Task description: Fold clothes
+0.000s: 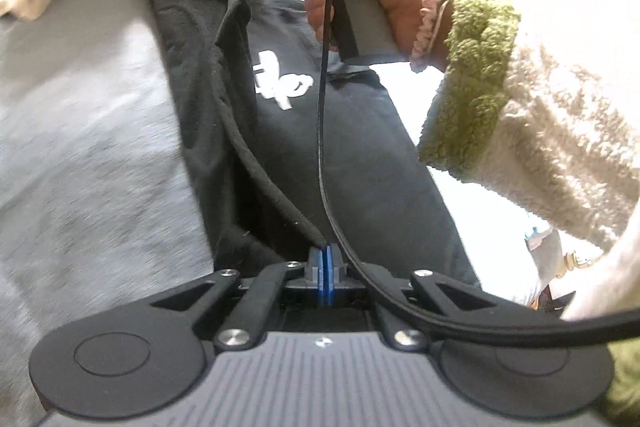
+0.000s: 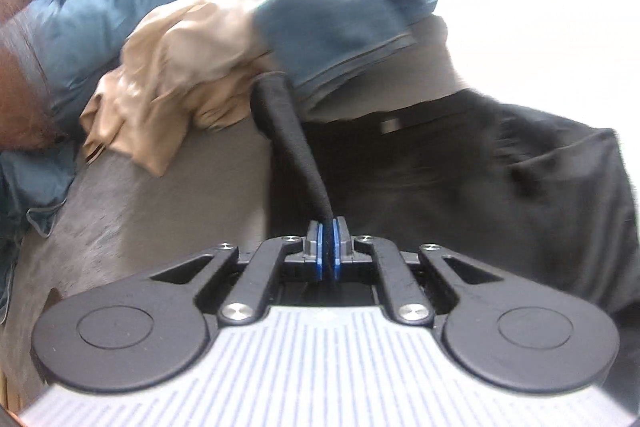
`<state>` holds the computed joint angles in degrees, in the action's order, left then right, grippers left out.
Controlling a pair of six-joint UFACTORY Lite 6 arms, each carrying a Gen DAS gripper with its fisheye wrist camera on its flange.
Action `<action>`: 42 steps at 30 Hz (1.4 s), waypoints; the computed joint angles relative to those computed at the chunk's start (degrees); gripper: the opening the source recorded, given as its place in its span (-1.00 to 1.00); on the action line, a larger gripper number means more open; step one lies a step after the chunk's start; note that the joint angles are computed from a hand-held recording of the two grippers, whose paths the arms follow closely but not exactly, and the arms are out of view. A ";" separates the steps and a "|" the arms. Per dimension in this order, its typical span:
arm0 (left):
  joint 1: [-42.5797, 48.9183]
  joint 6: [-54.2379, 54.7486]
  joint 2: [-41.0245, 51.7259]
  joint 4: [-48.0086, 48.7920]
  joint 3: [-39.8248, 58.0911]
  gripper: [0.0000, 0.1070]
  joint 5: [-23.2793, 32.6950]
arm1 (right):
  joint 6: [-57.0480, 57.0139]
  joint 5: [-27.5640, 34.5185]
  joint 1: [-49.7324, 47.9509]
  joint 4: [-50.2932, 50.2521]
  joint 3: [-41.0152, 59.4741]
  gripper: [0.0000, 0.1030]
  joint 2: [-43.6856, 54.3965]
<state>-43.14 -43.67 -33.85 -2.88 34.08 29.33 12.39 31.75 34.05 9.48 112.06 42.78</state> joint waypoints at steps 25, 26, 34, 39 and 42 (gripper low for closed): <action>-6.32 11.03 56.86 -8.82 43.10 -0.96 -14.26 | -45.37 0.48 -31.81 29.03 -7.66 -0.94 -1.70; -6.25 11.76 58.28 -9.56 44.14 -0.96 -14.26 | -46.25 0.91 -32.58 29.57 -7.16 -0.94 -0.95; -8.50 2.60 67.04 -0.95 50.04 -0.83 -13.22 | -49.14 2.64 -36.99 33.61 -5.60 -0.88 5.47; -12.06 -12.97 63.86 12.37 49.31 -0.34 -11.39 | -59.71 1.62 -42.43 45.78 -16.15 -0.61 -1.75; -13.12 -12.74 58.93 12.36 46.21 -0.29 -9.71 | -68.96 1.27 -47.24 53.49 -27.52 -0.56 -10.99</action>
<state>-56.25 -56.41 25.09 9.48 80.29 19.62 -56.57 33.02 -13.19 62.97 84.54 31.78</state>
